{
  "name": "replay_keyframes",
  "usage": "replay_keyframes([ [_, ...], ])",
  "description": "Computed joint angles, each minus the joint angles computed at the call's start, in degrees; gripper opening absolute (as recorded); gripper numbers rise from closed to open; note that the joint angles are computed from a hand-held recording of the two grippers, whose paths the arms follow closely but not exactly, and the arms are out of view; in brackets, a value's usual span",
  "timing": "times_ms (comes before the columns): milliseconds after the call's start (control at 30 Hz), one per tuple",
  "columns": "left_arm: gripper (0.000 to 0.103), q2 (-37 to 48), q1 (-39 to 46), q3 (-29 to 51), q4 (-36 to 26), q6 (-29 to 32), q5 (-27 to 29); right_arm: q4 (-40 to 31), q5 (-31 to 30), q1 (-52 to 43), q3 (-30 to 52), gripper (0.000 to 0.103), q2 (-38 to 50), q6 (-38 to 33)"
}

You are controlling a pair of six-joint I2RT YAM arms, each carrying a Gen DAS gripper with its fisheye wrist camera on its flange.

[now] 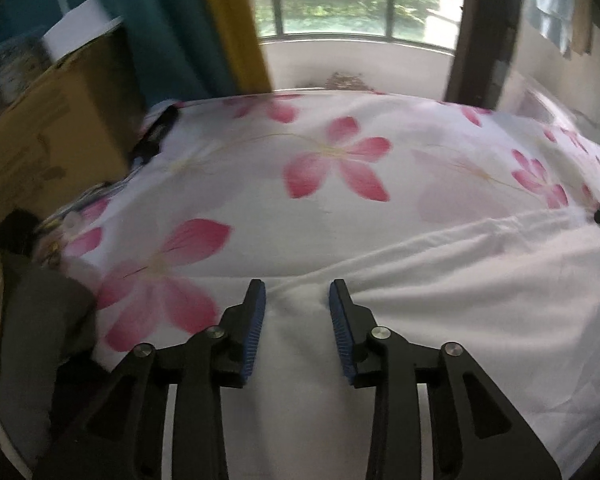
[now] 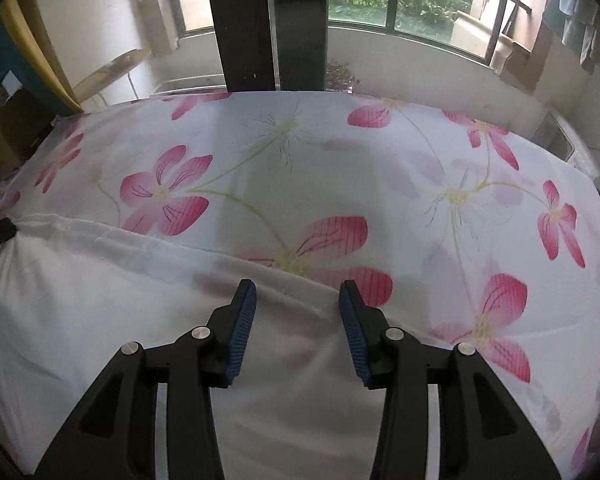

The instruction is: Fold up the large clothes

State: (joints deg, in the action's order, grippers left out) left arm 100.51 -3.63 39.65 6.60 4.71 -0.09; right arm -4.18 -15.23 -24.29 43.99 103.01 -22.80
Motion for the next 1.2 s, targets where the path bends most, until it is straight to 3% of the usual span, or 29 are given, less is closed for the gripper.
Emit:
replay_keyframes([
  [167, 0.037, -2.36, 4.56, -1.87, 0.07, 0.47, 3.09, 1.56, 1.36, -0.88, -2.92, 0.043, -4.86, 0.83],
  [467, 0.037, -5.57, 9.00, -5.99, -0.53, 1.99, 11.19, 1.16, -2.06, -3.48, -14.69, 0.044, -23.29, 0.27],
  [567, 0.036, -5.51, 7.64, -9.08, 4.63, 3.91, 9.03, -0.18, -2.86, -3.08, -18.29, 0.048, -27.81, 0.25],
  [600, 0.024, -5.43, 6.79, -9.79, 6.23, 4.18, 7.05, -0.38, -2.86, -2.89, -18.99, 0.050, -28.41, 0.29],
  [700, 0.011, -5.40, 5.03, -10.40, 7.84, 5.95, 3.13, 0.19, -0.71, -1.89, -22.38, 0.052, -29.76, 0.65],
  [900, 0.008, -6.28, 5.78, -11.79, 8.96, 7.28, 3.14, 4.32, 1.21, -4.79, -27.31, 0.070, -30.22, 1.42],
  [1200, 0.008, -12.67, 11.46, -11.44, 0.82, 5.57, 11.38, 2.19, -0.90, -9.59, -29.39, 0.074, -32.84, 1.63],
])
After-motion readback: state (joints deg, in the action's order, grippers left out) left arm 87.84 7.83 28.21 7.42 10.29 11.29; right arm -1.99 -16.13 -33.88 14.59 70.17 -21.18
